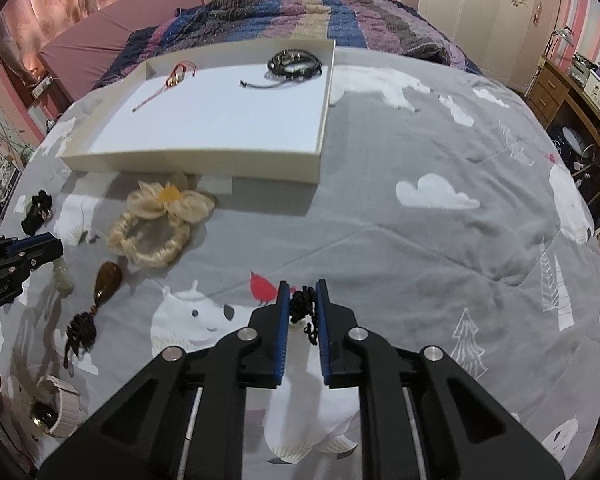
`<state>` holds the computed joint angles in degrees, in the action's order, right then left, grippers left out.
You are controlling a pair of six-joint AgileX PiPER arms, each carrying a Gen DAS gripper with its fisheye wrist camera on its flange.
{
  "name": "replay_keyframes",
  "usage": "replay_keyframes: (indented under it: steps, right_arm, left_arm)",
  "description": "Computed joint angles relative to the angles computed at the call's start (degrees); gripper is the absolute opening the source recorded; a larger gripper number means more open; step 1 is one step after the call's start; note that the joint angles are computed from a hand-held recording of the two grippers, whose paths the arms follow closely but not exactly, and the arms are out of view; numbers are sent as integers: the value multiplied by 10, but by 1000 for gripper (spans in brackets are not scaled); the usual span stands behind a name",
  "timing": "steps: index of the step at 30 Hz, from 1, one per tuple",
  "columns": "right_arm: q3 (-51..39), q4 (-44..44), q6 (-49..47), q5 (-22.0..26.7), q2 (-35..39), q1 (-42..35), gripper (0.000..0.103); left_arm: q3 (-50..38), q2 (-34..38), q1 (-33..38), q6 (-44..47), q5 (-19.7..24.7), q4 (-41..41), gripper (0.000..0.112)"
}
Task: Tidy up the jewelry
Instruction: 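Carry both held pendants over the white tray and lower them inside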
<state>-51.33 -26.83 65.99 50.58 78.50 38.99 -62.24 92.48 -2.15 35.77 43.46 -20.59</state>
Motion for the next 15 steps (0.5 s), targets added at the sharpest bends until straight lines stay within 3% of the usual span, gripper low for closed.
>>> replay_keyframes:
  steps: [8, 15]
  right_arm:
    - [-78, -4, -51, 34, 4, -21, 13]
    - [-239, 27, -151, 49, 81, -78, 13]
  left_arm:
    - [-124, 12, 25, -19, 87, -24, 17]
    - [-293, 74, 12, -72, 151, -26, 17]
